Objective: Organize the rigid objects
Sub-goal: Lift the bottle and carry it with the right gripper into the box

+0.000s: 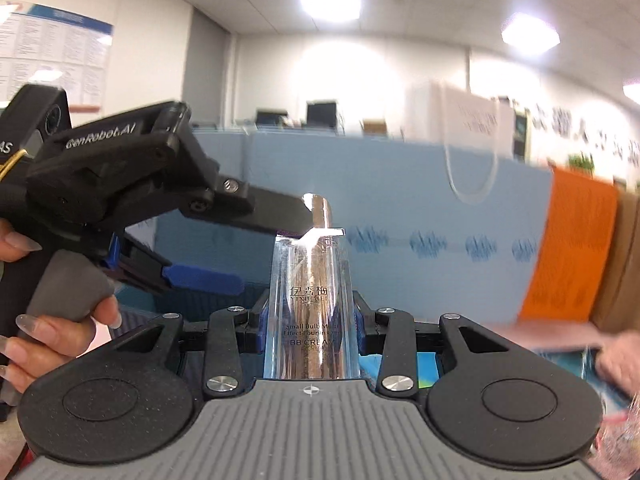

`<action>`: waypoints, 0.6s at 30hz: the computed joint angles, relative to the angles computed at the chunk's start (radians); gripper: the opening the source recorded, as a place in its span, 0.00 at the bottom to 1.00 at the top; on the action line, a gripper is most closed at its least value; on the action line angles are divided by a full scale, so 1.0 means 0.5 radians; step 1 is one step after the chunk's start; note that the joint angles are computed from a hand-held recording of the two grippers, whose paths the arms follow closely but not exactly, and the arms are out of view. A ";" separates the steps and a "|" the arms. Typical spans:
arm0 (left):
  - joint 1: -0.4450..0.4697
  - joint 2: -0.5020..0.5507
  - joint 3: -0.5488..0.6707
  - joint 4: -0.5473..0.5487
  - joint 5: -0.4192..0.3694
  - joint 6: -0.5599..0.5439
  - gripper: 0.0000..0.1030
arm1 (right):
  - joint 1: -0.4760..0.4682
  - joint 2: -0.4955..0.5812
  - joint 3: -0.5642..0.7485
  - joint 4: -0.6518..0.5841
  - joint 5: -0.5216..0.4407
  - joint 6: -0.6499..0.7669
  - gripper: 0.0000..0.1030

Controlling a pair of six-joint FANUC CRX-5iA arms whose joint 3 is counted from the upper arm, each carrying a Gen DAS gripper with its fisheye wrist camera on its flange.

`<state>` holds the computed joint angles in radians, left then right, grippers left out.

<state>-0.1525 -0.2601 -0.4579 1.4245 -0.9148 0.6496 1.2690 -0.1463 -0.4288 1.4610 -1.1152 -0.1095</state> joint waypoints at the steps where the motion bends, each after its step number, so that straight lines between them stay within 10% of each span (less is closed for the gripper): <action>1: 0.038 -0.019 -0.007 -0.002 0.008 -0.006 1.00 | -0.026 0.012 0.000 0.055 0.044 -0.003 0.34; 12: 0.438 -0.050 -0.056 0.017 -0.026 -0.023 1.00 | -0.395 0.294 0.276 0.153 0.650 0.594 0.34; 18: 0.489 -0.022 0.000 -0.172 0.104 0.068 1.00 | -0.329 0.505 0.635 -0.461 0.733 1.852 0.34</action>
<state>0.0919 -0.2709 -0.4579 1.3384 -0.8626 0.6835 1.1045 0.1064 -0.1114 1.2307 -0.7485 0.8163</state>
